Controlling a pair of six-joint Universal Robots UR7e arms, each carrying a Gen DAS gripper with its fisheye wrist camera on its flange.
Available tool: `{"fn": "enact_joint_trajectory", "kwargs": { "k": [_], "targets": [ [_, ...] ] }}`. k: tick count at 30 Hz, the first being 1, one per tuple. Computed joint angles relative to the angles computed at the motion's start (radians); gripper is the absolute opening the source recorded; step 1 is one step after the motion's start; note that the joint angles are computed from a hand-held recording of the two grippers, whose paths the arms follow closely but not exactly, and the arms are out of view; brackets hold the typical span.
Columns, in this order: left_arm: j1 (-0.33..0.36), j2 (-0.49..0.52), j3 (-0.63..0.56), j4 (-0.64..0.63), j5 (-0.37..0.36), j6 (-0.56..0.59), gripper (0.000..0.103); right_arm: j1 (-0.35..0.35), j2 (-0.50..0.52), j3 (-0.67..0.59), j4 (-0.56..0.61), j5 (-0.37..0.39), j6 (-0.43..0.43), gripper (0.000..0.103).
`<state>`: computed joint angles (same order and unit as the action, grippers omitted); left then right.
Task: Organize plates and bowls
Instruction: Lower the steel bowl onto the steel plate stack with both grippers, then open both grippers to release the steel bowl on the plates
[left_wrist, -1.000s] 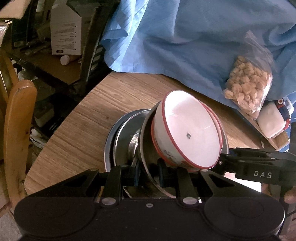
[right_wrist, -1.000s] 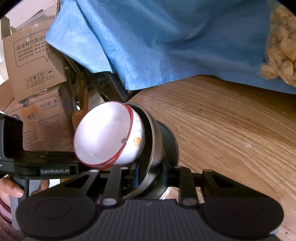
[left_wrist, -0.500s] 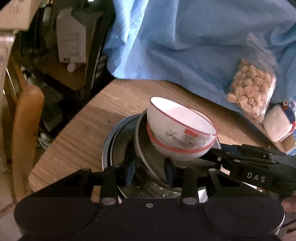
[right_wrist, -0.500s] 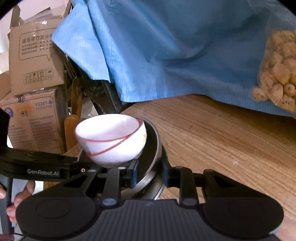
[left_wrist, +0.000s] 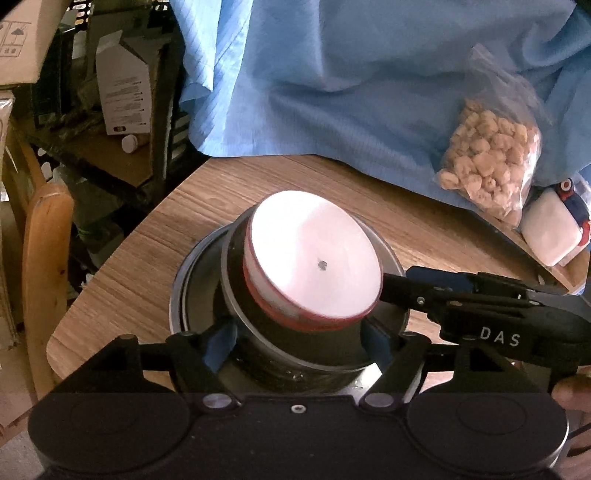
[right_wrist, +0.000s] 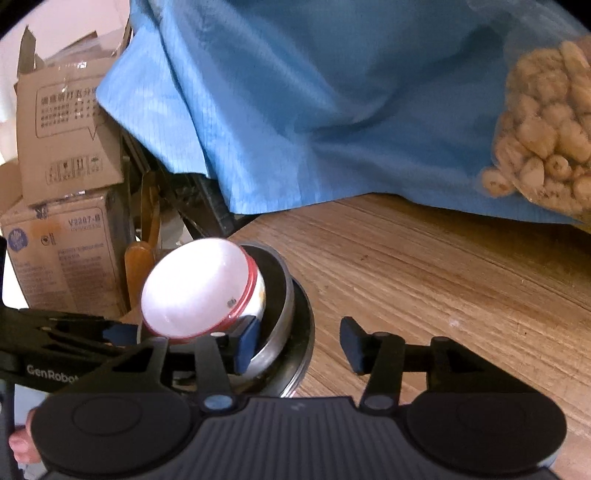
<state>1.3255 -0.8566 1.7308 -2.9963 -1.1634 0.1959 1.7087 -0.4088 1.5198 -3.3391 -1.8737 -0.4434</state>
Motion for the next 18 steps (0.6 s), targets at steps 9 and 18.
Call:
{"fn": "enact_joint_trajectory", "kwargs": {
  "k": [9, 18],
  "targets": [
    [-0.007, -0.027, 0.047, -0.046, -0.029, -0.002, 0.087, -0.014, -0.018, 0.028, -0.024, 0.036, 0.018, 0.058],
    [-0.018, -0.045, 0.100, -0.114, -0.048, 0.025, 0.091, -0.014, -0.037, 0.077, -0.086, 0.072, -0.016, 0.061]
  ]
}}
